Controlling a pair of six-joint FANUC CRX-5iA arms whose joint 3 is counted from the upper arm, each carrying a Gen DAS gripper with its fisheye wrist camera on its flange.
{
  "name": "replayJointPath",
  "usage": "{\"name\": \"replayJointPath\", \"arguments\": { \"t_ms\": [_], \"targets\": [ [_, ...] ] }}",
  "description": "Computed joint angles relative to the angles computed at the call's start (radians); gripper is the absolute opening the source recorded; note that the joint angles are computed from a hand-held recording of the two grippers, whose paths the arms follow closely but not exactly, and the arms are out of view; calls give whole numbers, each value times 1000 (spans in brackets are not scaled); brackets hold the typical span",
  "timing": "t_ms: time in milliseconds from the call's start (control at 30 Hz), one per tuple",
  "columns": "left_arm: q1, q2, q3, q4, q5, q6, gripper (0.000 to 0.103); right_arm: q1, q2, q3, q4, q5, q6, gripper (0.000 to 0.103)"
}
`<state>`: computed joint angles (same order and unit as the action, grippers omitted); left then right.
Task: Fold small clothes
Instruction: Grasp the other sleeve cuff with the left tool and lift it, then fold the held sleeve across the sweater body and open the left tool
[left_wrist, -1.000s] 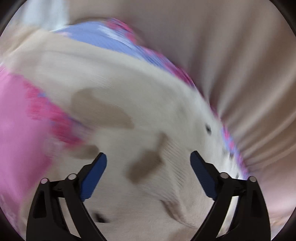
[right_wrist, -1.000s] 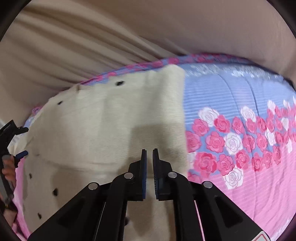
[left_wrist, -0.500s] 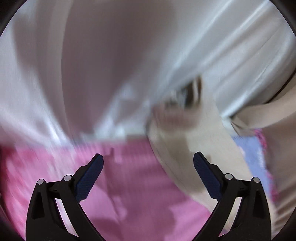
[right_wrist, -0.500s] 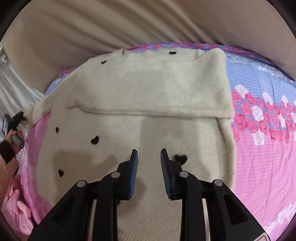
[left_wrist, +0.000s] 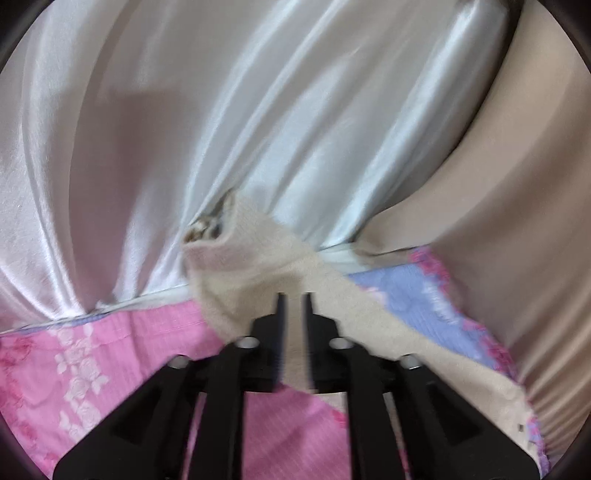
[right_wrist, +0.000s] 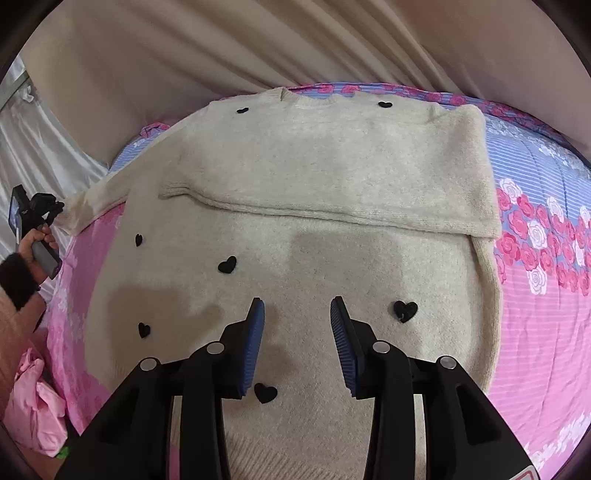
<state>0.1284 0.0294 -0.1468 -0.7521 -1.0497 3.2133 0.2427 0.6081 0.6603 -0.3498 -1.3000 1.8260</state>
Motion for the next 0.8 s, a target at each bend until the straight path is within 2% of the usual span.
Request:
{"name": "replayJointPath", "arguments": {
  "t_ms": [67, 167, 200, 233, 267, 300, 333, 367, 400, 500, 567, 700, 800],
  "targets": [
    [27, -2, -23, -6, 7, 57, 43, -5, -4, -5, 5, 2, -4, 37],
    [63, -17, -78, -34, 38, 173, 56, -6, -10, -16, 29, 4, -22, 37],
    [84, -10, -95, -49, 71, 256, 59, -4, -11, -20, 41, 5, -26, 37],
    [101, -15, -118, -53, 109, 292, 59, -1, -10, -22, 55, 4, -31, 37],
    [130, -13, -140, -52, 174, 326, 56, 1, -7, -21, 64, 0, -35, 37],
    [151, -11, -163, -62, 244, 363, 39, 4, -5, -21, 74, -2, -42, 37],
    [167, -12, -180, -75, 303, 384, 28, 6, 1, -17, 80, -9, -47, 37],
    [187, -9, -198, -93, 388, 397, 3, 10, 6, -11, 86, -16, -51, 37],
    [193, -6, -202, -101, 421, 399, 2, 12, 10, -10, 90, -17, -53, 37],
    [97, 10, -165, -256, 364, 525, 1, 23, 19, 0, 85, -28, -42, 37],
    [45, 10, -141, -301, 352, 529, 1, 25, 24, 7, 70, -36, -30, 38],
    [-98, 42, -17, -358, 371, 378, 1, 20, 26, 12, 32, -44, -22, 38],
    [-157, 99, 99, -326, 508, 247, 1, 4, 16, 5, 3, -38, -25, 38]
  ]
}}
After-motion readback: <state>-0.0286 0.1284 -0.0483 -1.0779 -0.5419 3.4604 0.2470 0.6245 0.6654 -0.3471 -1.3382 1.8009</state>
